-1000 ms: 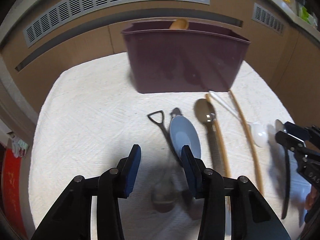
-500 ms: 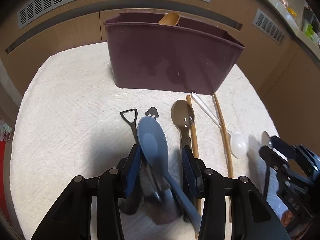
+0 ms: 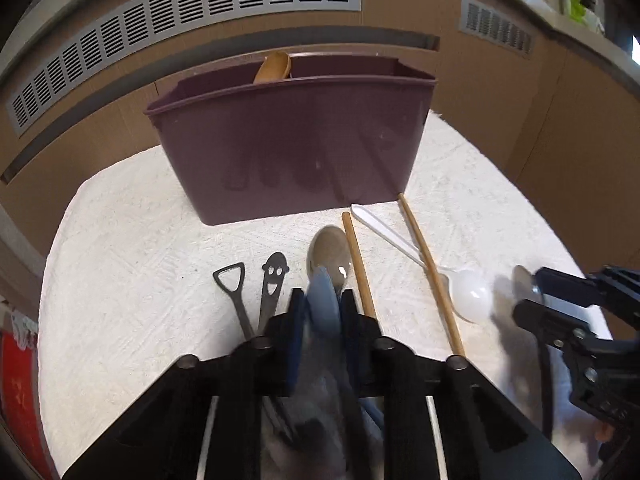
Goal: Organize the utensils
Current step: 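Grasp the blue plastic spoon with the left tool while the right tool holds the grey spoon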
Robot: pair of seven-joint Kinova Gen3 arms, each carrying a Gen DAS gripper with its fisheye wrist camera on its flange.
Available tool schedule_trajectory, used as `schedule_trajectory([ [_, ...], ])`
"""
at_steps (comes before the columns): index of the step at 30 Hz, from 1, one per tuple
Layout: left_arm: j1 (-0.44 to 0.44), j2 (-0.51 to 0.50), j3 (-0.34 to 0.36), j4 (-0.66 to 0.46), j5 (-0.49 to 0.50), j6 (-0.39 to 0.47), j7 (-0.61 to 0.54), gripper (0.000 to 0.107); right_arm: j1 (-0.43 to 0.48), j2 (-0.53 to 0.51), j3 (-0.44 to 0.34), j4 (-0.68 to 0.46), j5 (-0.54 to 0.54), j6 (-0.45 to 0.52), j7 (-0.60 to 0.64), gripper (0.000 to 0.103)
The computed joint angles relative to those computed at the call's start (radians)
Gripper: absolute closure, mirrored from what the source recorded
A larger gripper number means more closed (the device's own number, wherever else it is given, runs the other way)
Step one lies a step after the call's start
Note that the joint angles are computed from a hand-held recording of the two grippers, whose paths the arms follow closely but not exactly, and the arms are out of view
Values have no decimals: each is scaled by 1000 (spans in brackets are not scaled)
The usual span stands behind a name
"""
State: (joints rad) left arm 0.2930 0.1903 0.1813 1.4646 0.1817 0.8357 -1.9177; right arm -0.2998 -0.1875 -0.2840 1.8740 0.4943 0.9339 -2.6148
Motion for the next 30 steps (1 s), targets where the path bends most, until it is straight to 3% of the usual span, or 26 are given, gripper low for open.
schedule_trajectory([
  [7,-103,-39,-7,35,182,44,-151,101,3,4,8,1,-29,-30,21,70],
  [12,-114,-22,-2,8,237,108,-219,99,-10,30,-6,-18,2,8,16,70],
  [16,-81,-37,-17,1,177,90,-146,97,-30,46,-10,-31,29,64,-11,66],
  [19,-74,-38,-28,-16,143,112,-65,89,-40,33,-6,-20,49,66,-40,50],
  [20,-71,-40,-31,-17,126,115,-39,82,-41,28,-8,-16,56,63,-51,44],
  [24,-64,-45,-30,-19,96,135,25,53,-44,26,-17,-17,77,78,-76,42],
  [26,-68,-44,-18,-17,100,138,20,51,-47,27,-11,-20,71,80,-73,41],
  [30,-10,-38,-14,-10,1,109,75,51,-48,21,-13,-16,70,86,-82,41],
])
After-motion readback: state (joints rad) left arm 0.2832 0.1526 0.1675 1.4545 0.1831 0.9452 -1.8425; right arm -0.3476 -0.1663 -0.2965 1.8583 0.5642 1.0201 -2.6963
